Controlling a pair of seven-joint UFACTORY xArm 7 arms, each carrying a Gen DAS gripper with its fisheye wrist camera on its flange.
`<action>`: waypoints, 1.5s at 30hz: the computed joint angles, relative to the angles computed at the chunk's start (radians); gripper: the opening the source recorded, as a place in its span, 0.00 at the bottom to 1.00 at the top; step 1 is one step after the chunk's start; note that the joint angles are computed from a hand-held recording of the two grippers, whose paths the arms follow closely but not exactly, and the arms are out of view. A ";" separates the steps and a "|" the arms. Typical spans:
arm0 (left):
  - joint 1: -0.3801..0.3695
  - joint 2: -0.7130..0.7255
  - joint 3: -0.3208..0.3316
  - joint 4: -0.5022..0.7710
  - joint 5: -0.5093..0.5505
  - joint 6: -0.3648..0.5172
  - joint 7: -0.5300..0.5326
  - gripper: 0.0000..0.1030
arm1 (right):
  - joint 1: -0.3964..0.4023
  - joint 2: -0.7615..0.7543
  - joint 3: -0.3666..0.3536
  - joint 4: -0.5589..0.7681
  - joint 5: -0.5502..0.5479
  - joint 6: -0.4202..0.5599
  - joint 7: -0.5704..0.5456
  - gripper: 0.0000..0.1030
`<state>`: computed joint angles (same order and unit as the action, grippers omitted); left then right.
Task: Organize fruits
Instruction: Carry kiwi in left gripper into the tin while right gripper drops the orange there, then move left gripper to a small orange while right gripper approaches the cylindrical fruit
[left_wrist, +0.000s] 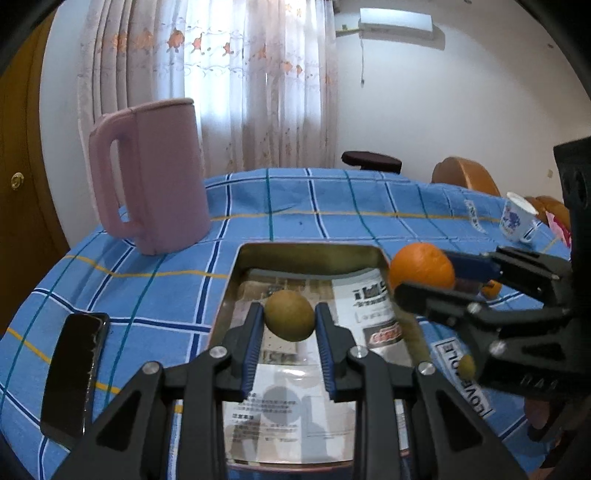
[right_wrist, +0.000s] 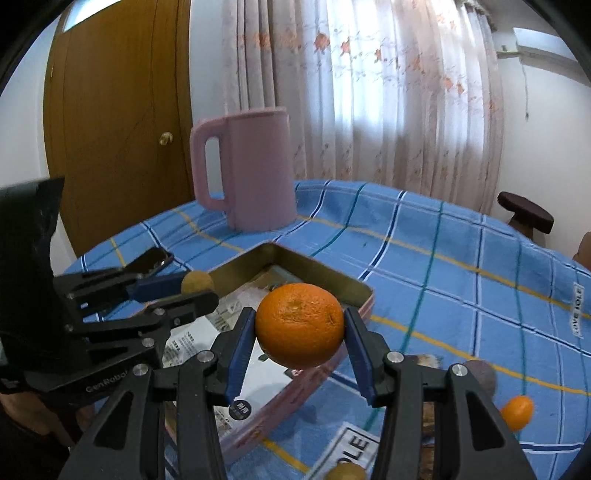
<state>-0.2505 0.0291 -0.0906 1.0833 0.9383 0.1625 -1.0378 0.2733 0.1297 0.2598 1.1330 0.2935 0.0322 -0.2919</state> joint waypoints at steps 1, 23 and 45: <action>0.001 0.004 0.000 0.001 -0.011 0.004 0.008 0.28 | 0.014 0.009 -0.014 0.006 -0.025 0.007 0.019 0.49; 0.009 -0.035 0.015 -0.025 0.102 0.036 -0.126 0.62 | 0.092 0.045 -0.093 0.039 -0.310 0.066 0.244 0.54; -0.146 0.039 -0.090 0.025 0.121 0.001 -0.074 0.79 | 0.045 -0.407 -0.284 -0.508 -0.342 -0.018 0.328 0.57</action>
